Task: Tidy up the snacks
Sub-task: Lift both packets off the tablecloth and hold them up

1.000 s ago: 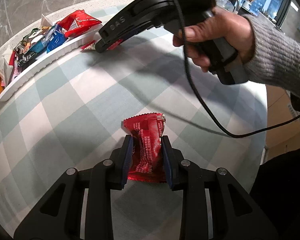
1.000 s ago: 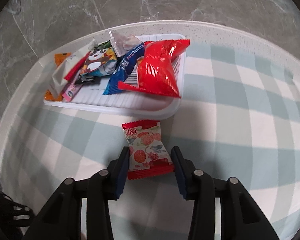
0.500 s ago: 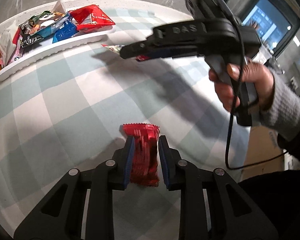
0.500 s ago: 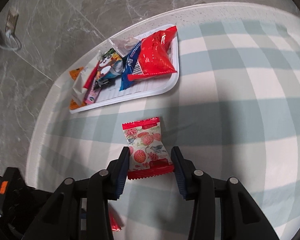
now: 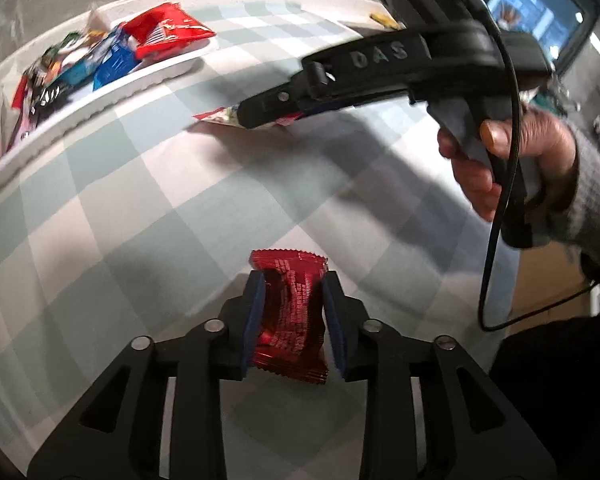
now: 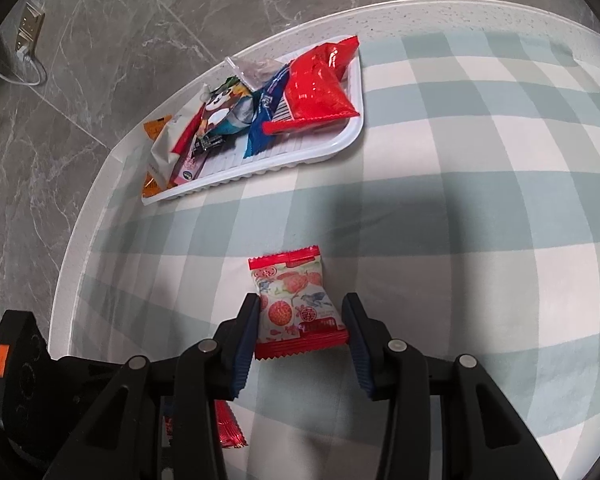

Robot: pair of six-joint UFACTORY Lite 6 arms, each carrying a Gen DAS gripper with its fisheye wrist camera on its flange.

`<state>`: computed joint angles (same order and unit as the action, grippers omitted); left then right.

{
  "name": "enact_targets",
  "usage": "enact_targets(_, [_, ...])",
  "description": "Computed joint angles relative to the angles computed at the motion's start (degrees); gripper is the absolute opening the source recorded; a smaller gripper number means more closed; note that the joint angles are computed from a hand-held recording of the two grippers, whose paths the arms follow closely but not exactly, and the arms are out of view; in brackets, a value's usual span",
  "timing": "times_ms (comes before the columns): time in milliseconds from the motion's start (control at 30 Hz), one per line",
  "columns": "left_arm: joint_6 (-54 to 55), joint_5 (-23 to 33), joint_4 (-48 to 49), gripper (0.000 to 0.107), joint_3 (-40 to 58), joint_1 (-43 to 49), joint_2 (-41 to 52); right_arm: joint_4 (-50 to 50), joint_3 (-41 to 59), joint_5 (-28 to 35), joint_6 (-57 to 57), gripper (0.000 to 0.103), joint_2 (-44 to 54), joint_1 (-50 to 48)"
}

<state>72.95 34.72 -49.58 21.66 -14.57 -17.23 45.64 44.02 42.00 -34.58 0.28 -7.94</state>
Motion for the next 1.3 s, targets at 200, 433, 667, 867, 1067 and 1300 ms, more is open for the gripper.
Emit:
enact_targets(200, [-7.99, -8.62, 8.48, 0.031, -3.26, -10.17, -4.82, -2.46, 0.0, -1.86, 0.71, 0.045, -0.06, 1.97])
enact_targets(433, [-10.66, -12.76, 10.78, 0.035, -5.44, -14.65, -6.6, -11.99, 1.09, -5.65, 5.81, 0.046, -0.47, 7.59])
enact_targets(667, [-9.66, -14.56, 9.45, 0.04, -6.42, -15.68, -7.0, -20.59, 1.29, -9.35, 10.92, 0.045, -0.44, 12.75])
enact_targets(867, [-2.86, -11.99, 3.75, 0.031, -7.65, -10.97, -8.87, -12.43, 1.38, -6.68, 4.72, 0.037, 0.02, 8.6])
enact_targets(1067, [7.27, 0.68, -5.94, 0.025, -3.07, 3.47, -1.59, 0.3, 1.72, 0.86, -2.66, 0.036, 2.38, 0.24])
enact_targets(1300, [10.64, 12.45, -9.57, 0.022, 2.14, 13.78, 6.95, 11.04, 0.63, 9.6, -7.13, 0.036, 5.61, -8.75])
